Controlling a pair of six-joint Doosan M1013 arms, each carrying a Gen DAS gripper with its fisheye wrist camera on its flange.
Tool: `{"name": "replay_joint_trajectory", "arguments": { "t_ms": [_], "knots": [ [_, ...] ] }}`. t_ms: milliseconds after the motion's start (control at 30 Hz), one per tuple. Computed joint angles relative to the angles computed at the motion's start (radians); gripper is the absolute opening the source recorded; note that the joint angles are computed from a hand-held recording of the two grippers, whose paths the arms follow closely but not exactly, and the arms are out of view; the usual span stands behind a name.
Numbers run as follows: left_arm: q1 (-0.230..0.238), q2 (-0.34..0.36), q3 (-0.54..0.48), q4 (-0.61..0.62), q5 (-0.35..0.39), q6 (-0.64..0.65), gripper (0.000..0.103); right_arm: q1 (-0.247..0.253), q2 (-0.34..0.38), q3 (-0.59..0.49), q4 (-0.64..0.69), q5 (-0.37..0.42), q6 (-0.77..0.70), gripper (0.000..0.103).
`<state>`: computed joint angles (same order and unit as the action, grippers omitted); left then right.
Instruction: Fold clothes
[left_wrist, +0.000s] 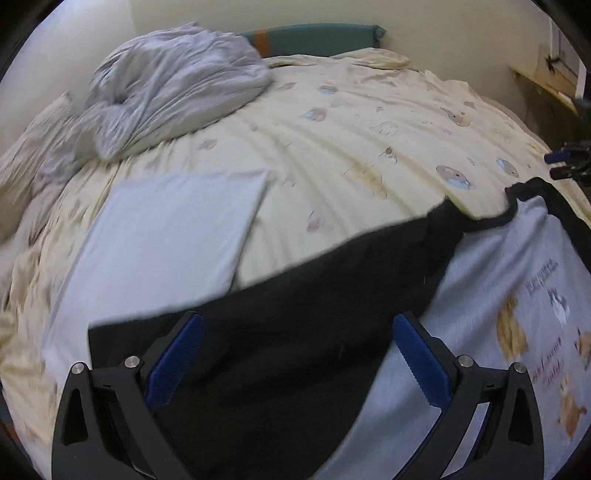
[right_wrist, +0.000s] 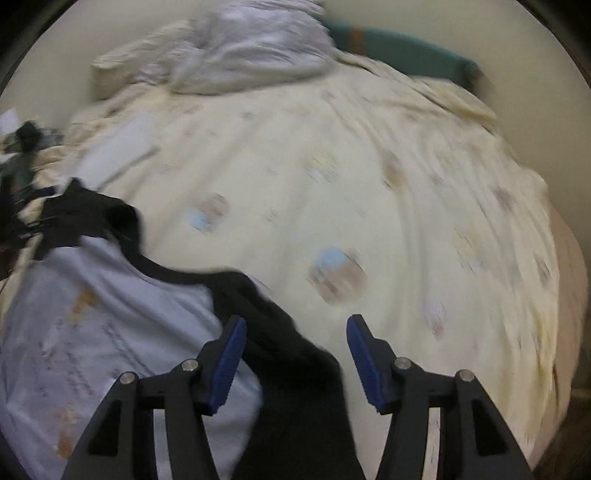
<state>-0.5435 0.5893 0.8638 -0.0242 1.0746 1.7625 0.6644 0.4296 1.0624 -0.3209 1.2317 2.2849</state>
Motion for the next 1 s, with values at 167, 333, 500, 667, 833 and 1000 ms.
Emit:
{"name": "replay_joint_trajectory", "arguments": {
  "t_ms": [167,333,500,667,833,1000],
  "knots": [
    [-0.018,0.106,-0.163,-0.07,0.071,0.057,0.103,-0.028,0.07,-0.091,0.093,0.009,-0.145,0.057],
    [-0.038,0.19,-0.293,-0.111,0.163,0.163,0.103,-0.046,0.118,-0.135,0.18,0.047,-0.243,0.057],
    [-0.057,0.244,-0.371,-0.093,0.216,0.243,0.103,-0.062,0.128,-0.124,0.25,0.052,-0.298,0.057],
    [-0.066,0.326,-0.501,-0.11,0.368,0.292,0.083,-0.06,0.128,-0.099,0.296,0.034,-0.327,0.018],
    [-0.069,0.274,-0.422,-0.119,0.316,0.305,0.01,-0.044,0.113,-0.091,0.271,0.03,-0.339,0.004],
    [-0.047,0.209,-0.362,-0.2,0.236,0.317,0.005,-0.013,0.084,-0.103,0.151,0.008,-0.304,0.004]
  ]
}}
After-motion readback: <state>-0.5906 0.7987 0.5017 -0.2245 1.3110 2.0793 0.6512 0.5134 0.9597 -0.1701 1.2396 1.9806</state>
